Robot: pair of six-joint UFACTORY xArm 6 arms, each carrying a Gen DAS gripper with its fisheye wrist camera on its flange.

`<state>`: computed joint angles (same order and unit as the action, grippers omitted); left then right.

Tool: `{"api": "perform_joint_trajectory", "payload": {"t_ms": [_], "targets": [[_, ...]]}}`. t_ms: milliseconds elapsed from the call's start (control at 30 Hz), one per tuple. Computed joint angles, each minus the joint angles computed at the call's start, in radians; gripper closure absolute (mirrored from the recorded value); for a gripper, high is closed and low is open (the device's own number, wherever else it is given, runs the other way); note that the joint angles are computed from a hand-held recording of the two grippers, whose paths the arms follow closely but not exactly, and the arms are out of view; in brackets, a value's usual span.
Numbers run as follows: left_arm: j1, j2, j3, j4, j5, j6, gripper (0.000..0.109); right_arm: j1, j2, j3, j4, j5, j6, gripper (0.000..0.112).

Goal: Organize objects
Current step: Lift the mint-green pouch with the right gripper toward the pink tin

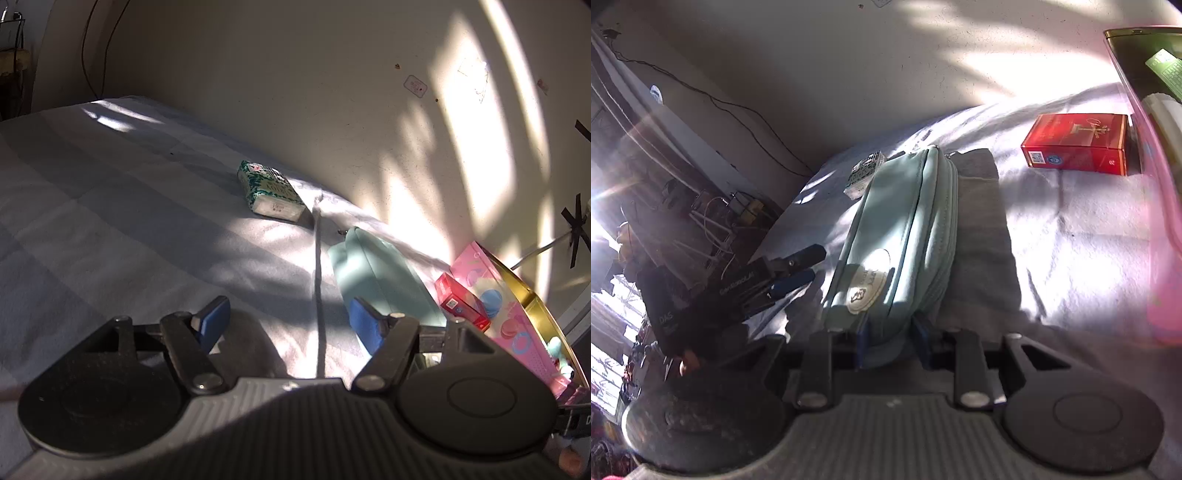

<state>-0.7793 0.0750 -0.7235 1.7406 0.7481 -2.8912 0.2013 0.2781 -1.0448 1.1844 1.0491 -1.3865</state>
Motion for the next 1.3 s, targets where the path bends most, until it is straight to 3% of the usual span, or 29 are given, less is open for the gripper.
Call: {"api": "perform_joint_trajectory", "payload": {"t_ms": [100, 167, 267, 333, 400, 433, 533, 567, 667, 767, 867, 933, 1000, 1133, 1300], "targets": [[0.006, 0.002, -0.007, 0.022, -0.028, 0.006, 0.034, -0.14, -0.075, 0.056, -0.103, 0.074, -0.144, 0.087], [0.009, 0.01, -0.026, 0.03, -0.057, 0.029, 0.034, -0.235, -0.139, 0.104, -0.105, 0.049, -0.231, 0.085], [0.021, 0.036, -0.084, 0.089, -0.127, 0.044, 0.034, -0.357, -0.218, 0.165, 0.075, -0.07, -0.303, 0.083], [0.023, 0.059, -0.13, 0.09, -0.153, 0.087, 0.034, -0.442, -0.22, 0.161, 0.172, -0.036, -0.29, 0.079], [0.032, 0.094, -0.191, 0.096, -0.208, 0.127, 0.034, -0.506, -0.221, 0.166, 0.206, 0.023, -0.296, 0.065], [0.034, 0.113, -0.22, 0.092, -0.231, 0.15, 0.034, -0.511, -0.227, 0.178, 0.212, 0.025, -0.309, 0.056], [0.031, 0.168, -0.292, 0.03, -0.271, 0.267, 0.034, -0.481, -0.233, 0.223, 0.176, 0.015, -0.345, 0.048], [0.029, 0.186, -0.312, -0.001, -0.275, 0.314, 0.034, -0.46, -0.232, 0.239, 0.164, 0.003, -0.356, 0.04], [0.042, 0.237, -0.361, -0.07, -0.312, 0.411, 0.034, -0.351, -0.261, 0.324, 0.185, -0.12, -0.46, 0.025], [0.045, 0.258, -0.38, -0.057, -0.351, 0.396, 0.024, -0.257, -0.276, 0.375, 0.244, -0.201, -0.596, 0.023], [0.013, 0.279, -0.405, -0.079, -0.34, 0.457, 0.025, -0.16, -0.28, 0.408, 0.331, -0.288, -0.734, 0.018], [-0.021, 0.293, -0.422, -0.128, -0.297, 0.531, 0.03, -0.085, -0.261, 0.41, 0.442, -0.388, -0.823, 0.021], [-0.04, 0.286, -0.418, -0.173, -0.254, 0.57, 0.033, -0.063, -0.272, 0.421, 0.5, -0.412, -0.878, 0.025], [-0.047, 0.201, -0.363, -0.105, -0.261, 0.453, 0.039, -0.136, -0.323, 0.451, 0.493, -0.302, -0.915, 0.031], [-0.135, 0.155, -0.407, -0.085, -0.095, 0.547, 0.039, -0.245, -0.399, 0.475, 0.525, -0.136, -0.95, 0.031]]}}
